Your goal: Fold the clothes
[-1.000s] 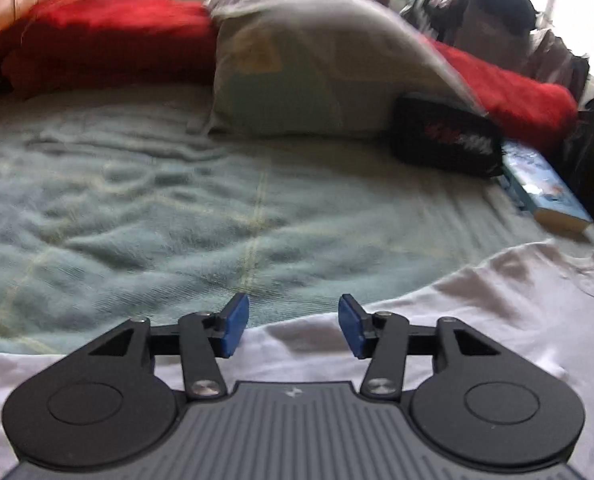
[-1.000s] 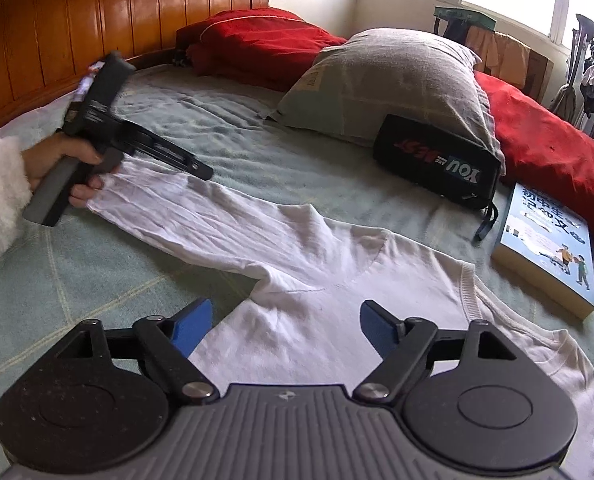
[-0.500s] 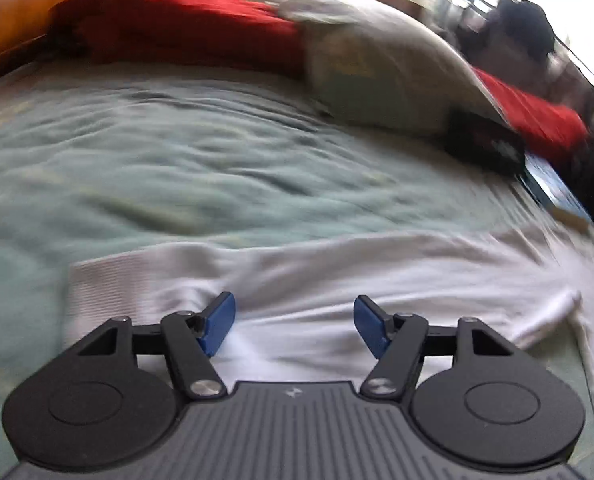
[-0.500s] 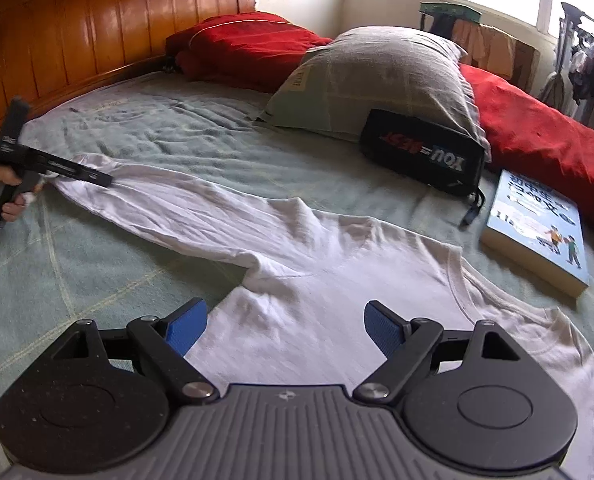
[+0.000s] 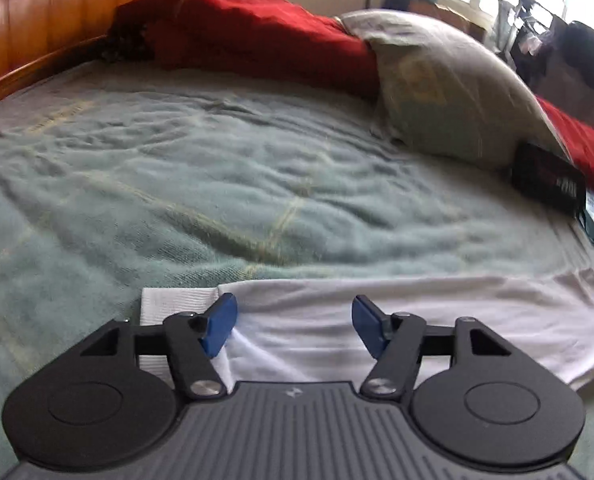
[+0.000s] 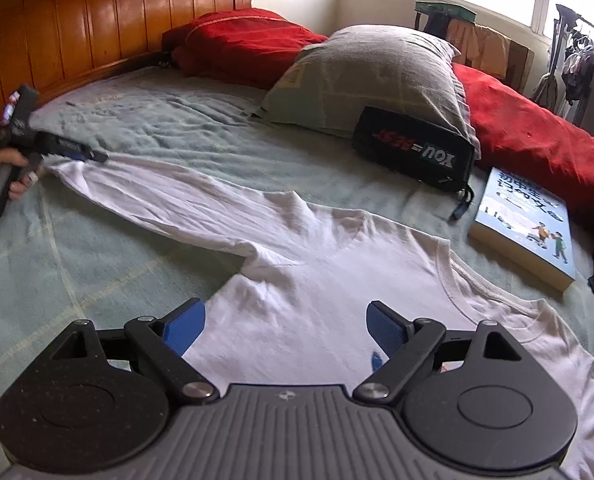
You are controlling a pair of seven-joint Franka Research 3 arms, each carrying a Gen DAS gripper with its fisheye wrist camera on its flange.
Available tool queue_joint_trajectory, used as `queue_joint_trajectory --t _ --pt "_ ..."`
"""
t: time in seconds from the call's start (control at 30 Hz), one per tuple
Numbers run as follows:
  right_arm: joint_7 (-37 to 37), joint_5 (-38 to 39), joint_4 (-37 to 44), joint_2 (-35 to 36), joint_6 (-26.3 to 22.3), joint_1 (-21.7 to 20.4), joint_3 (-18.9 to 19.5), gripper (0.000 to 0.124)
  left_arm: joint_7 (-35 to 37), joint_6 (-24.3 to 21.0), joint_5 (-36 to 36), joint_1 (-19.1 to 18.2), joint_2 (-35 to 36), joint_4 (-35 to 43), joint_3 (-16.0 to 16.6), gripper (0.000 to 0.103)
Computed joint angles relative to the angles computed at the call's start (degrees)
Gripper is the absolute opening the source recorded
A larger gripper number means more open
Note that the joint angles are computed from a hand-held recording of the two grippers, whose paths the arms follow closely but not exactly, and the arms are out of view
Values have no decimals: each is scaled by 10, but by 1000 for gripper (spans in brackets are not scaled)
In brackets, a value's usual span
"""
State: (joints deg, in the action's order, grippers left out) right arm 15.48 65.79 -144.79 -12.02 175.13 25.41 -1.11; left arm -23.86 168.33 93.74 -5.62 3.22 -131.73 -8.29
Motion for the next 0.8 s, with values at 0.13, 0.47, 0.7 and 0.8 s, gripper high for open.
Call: queue_joint_trajectory --t 0.13,0.47,0.7,0.8 --pt "58 -48 32 34 -8 -18 10 95 66 -31 16 -27 -24 -9 -24 78" --pt "619 -512 255 292 -15 30 -94 97 141 -64 -77 -49 -2 -28 -16 82" --pt "727 -586 363 408 -8 54 -125 103 77 -65 -10 -46 -18 -47 -22 84" --pt "741 -595 370 400 -19 29 -103 103 105 -70 -40 -45 -17 -44 -24 84"
